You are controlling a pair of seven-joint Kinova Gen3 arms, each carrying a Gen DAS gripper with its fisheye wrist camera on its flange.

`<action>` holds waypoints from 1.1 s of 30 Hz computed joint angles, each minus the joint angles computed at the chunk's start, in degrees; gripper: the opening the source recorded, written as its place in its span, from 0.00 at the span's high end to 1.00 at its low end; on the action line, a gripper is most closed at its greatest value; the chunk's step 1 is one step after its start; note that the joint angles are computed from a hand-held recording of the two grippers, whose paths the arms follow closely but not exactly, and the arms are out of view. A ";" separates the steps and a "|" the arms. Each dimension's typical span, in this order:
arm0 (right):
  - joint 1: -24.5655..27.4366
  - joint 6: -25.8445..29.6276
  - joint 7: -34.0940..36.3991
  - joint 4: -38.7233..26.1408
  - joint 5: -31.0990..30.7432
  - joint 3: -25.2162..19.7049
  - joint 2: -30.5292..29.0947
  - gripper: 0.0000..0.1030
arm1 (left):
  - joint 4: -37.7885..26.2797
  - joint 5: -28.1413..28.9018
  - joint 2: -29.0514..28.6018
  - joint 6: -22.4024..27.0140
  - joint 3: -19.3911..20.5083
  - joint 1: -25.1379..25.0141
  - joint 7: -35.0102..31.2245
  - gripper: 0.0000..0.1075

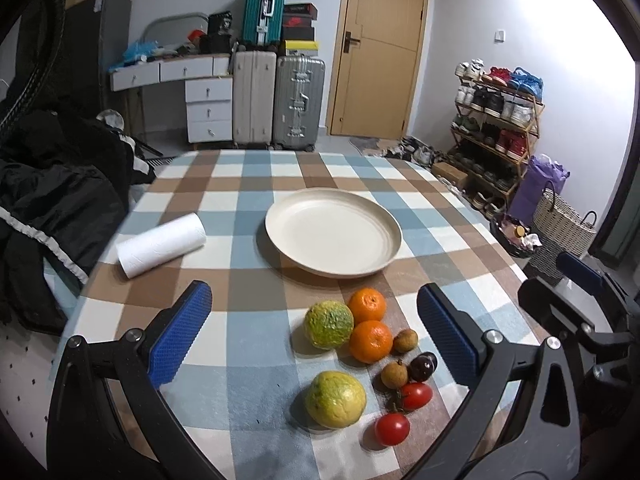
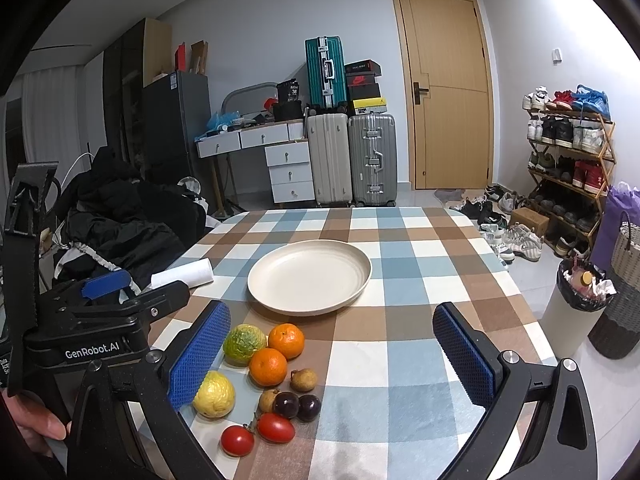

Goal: Organize fruits
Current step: 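Grasp the large yellow-green citrus with the left tool and lift it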

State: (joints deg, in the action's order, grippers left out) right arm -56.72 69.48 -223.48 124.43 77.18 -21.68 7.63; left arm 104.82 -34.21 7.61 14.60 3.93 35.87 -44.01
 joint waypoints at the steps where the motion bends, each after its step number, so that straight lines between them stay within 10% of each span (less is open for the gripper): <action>1: 0.02 -0.07 -0.04 0.07 -0.05 0.01 -0.05 0.00 | -0.02 0.83 0.20 0.02 0.53 -0.59 -0.97 0.05; 13: 1.63 -2.99 0.47 0.24 -0.80 0.69 -0.38 0.00 | -0.19 22.96 5.64 0.46 20.31 -21.68 -25.19 0.05; 24: 2.83 -5.23 0.85 0.31 -1.06 1.34 0.05 0.00 | -1.67 44.32 9.85 2.72 7.02 -12.10 -46.84 0.05; 33: 3.15 -6.25 0.41 0.21 -0.58 1.86 0.95 0.00 | -2.64 56.92 11.87 5.81 11.91 -18.43 -59.02 0.08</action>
